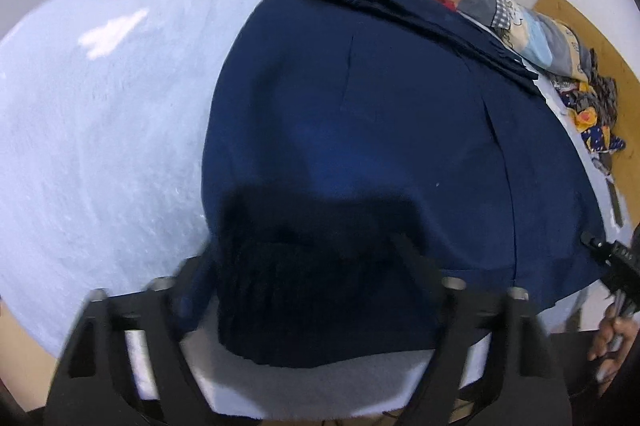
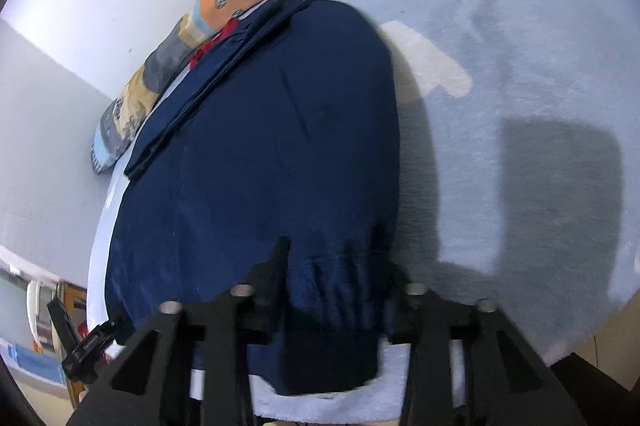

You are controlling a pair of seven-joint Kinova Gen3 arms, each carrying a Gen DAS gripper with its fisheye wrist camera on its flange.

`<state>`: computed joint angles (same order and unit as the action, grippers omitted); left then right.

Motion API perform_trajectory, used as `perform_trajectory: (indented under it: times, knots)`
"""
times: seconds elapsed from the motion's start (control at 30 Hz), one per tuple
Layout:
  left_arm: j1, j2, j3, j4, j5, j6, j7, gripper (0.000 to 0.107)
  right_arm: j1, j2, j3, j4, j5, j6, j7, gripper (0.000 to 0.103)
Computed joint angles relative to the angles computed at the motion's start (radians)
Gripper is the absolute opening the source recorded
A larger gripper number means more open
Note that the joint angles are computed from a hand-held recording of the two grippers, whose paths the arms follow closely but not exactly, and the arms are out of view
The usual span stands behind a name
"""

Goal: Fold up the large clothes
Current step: 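Grasp the folded hem edge with both grippers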

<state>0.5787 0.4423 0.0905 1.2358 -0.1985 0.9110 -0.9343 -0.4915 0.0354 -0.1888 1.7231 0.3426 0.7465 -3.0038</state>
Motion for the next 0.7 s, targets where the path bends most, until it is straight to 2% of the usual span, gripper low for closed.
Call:
perform_trajectory:
  times: [0.03, 0.07, 0.13, 0.2, 0.37, 0.5, 0.7]
  knots:
    - [0.01, -0.006, -0.006, 0.01, -0.024, -0.017, 0.019, 0.026, -0.015, -0.003, 0.005, -0.004, 0.014, 0.015, 0.0, 0.028]
    - [0.001, -0.019, 0.005, 0.029, -0.033, -0.049, 0.035, 0.024, -0.011, -0.001, -0.007, -0.006, 0.034, 0.013, -0.013, 0.025]
    - [-0.042, -0.039, 0.038, 0.061, -0.002, -0.099, 0.017, 0.022, -0.014, -0.008, -0.009, 0.001, 0.051, -0.007, -0.033, 0.022]
    - [-0.031, -0.057, 0.013, 0.088, 0.028, -0.145, -0.003, 0.021, -0.011, -0.027, -0.01, 0.027, 0.067, -0.052, -0.059, 0.021]
    - [-0.045, -0.134, 0.018, 0.189, 0.037, -0.301, -0.017, 0.021, 0.008, -0.095, -0.054, 0.092, 0.204, -0.149, -0.201, 0.017]
    - [-0.055, -0.168, 0.034, 0.225, 0.045, -0.326, -0.037, 0.021, 0.046, -0.153, -0.108, 0.142, 0.305, -0.225, -0.304, 0.012]
    - [-0.053, -0.21, 0.045, 0.26, 0.03, -0.329, -0.054, 0.021, 0.076, -0.176, -0.188, 0.131, 0.32, -0.213, -0.295, 0.011]
